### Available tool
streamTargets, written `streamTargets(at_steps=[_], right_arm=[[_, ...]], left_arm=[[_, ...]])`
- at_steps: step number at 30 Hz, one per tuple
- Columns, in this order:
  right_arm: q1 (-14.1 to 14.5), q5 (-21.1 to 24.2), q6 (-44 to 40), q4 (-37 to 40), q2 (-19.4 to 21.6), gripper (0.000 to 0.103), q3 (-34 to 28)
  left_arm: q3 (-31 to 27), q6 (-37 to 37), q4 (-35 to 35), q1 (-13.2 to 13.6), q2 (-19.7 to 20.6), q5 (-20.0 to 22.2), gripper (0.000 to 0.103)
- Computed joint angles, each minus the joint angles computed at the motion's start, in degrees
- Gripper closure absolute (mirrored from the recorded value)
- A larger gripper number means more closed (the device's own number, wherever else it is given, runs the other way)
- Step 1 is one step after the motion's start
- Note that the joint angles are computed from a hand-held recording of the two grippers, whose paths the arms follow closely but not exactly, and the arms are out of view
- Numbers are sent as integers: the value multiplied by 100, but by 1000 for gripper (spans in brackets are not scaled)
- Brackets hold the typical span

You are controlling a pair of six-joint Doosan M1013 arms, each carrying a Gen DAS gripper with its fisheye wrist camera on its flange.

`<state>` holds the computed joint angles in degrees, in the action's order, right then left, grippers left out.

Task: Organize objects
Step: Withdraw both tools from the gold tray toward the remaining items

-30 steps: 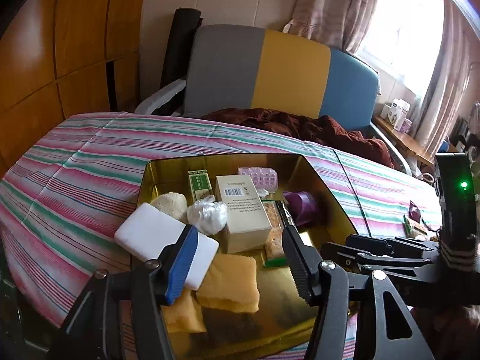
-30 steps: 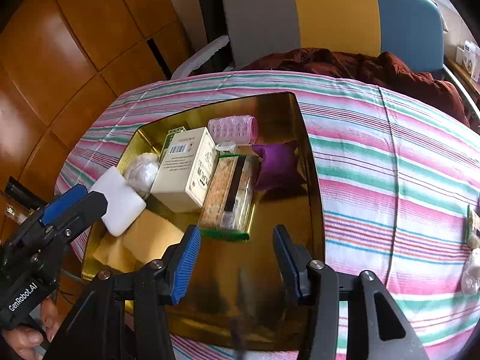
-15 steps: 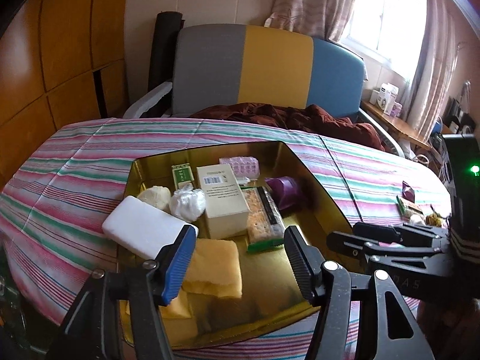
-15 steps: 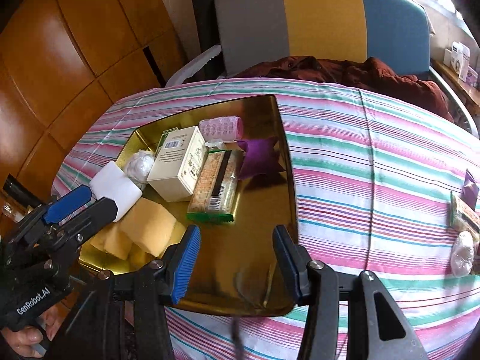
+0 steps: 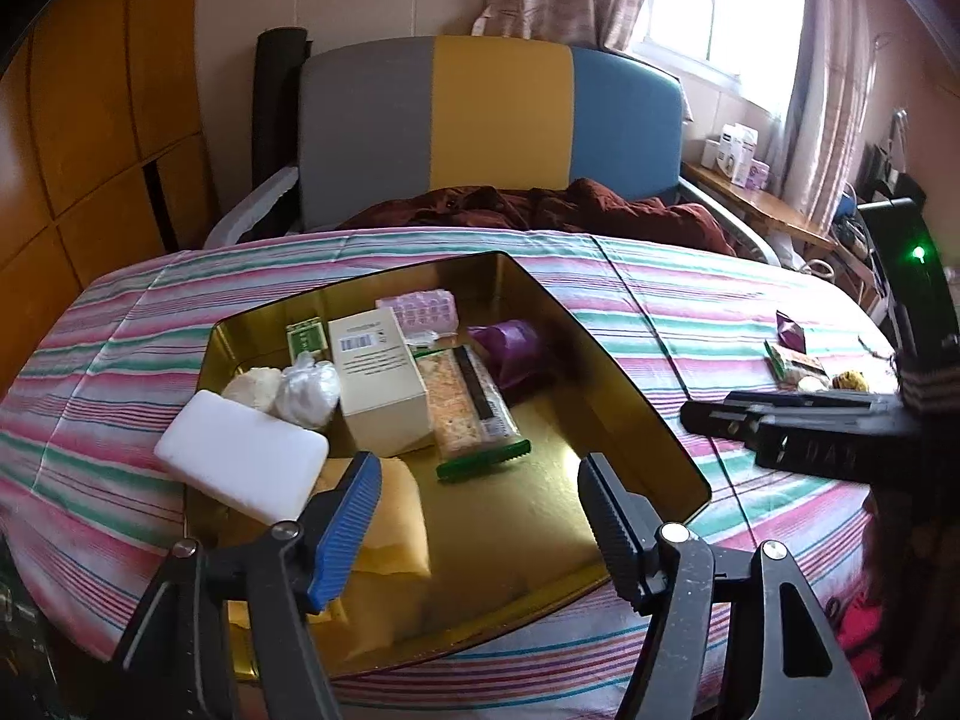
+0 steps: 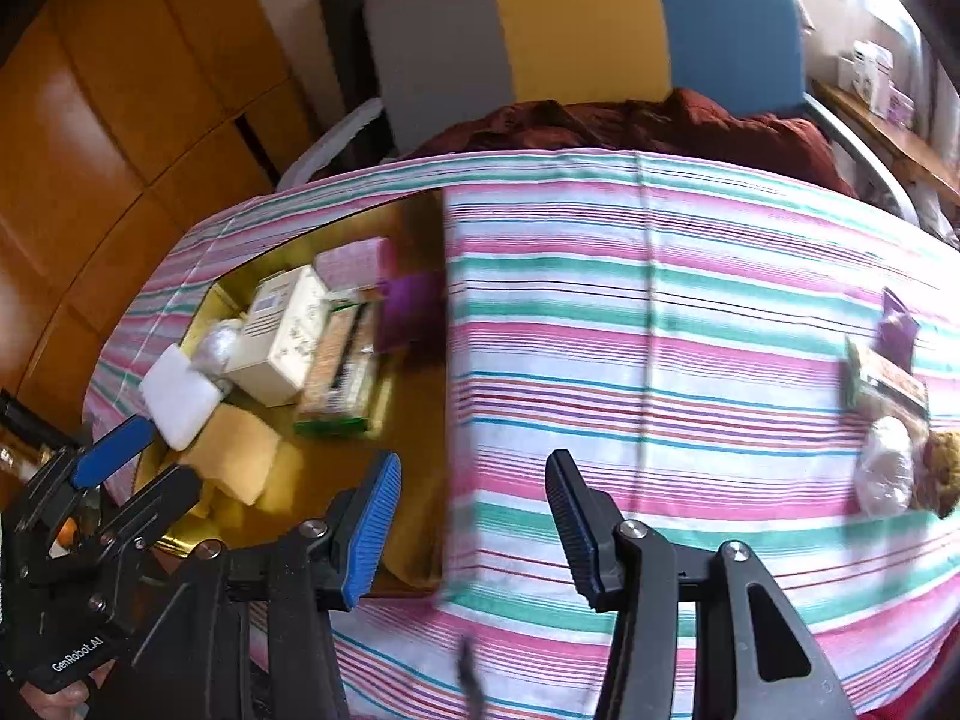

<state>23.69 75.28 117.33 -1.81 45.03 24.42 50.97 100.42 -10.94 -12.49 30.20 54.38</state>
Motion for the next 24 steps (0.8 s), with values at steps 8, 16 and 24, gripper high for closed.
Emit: streamTargets(at_steps=[8, 16, 24], right_arm=[[-289, -336, 613, -328, -539, 52, 854], [-669, -872, 1824, -986, -1312, 52, 2027], [-1074, -1414, 3698, -1602, -1922, 52, 3203]], left_arm=[[-10, 247, -224, -9, 17, 150, 34], [-44, 306, -321, -24, 50, 254, 34], [-227, 518, -468, -68, 129, 458, 34]])
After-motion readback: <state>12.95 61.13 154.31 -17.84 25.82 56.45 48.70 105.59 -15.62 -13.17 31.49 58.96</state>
